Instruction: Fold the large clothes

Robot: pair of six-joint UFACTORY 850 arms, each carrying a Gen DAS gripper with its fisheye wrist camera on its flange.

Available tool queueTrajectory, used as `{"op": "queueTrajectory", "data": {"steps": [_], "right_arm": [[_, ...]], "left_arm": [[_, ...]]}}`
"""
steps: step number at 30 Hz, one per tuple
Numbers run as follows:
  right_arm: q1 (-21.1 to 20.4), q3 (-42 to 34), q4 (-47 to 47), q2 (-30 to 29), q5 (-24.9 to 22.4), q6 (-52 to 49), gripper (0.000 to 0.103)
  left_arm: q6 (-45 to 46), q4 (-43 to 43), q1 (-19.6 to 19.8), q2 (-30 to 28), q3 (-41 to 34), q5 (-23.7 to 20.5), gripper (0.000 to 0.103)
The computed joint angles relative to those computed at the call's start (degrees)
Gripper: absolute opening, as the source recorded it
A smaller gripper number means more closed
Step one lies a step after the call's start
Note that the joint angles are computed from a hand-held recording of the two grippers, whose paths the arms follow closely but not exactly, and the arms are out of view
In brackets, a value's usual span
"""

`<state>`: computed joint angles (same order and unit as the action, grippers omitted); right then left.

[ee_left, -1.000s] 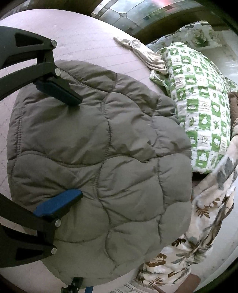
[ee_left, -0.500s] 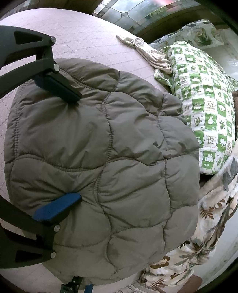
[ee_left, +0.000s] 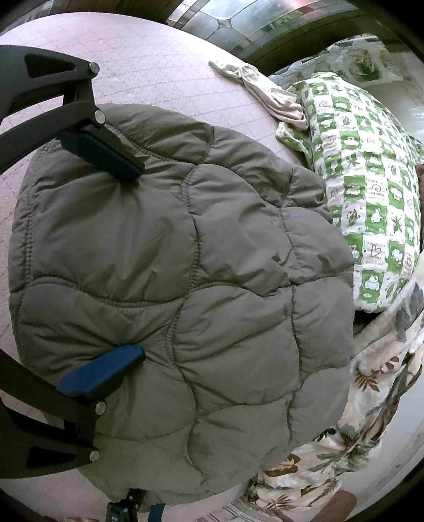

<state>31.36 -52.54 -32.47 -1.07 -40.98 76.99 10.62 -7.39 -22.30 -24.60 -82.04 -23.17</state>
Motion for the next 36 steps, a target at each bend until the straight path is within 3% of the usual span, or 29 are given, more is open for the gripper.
{"op": "queueTrajectory", "data": {"steps": [28, 36], "right_arm": [[6.4, -3.6, -5.1, 4.4, -10.7, 5.6, 0.103], [5.8, -3.1, -4.1, 6.8, -13.1, 3.7, 0.103]], "left_arm": [[7.1, -9.2, 6.0, 5.8, 2.2, -2.1, 0.102], [8.8, -10.8, 7.1, 5.6, 1.4, -3.6, 0.102]]}}
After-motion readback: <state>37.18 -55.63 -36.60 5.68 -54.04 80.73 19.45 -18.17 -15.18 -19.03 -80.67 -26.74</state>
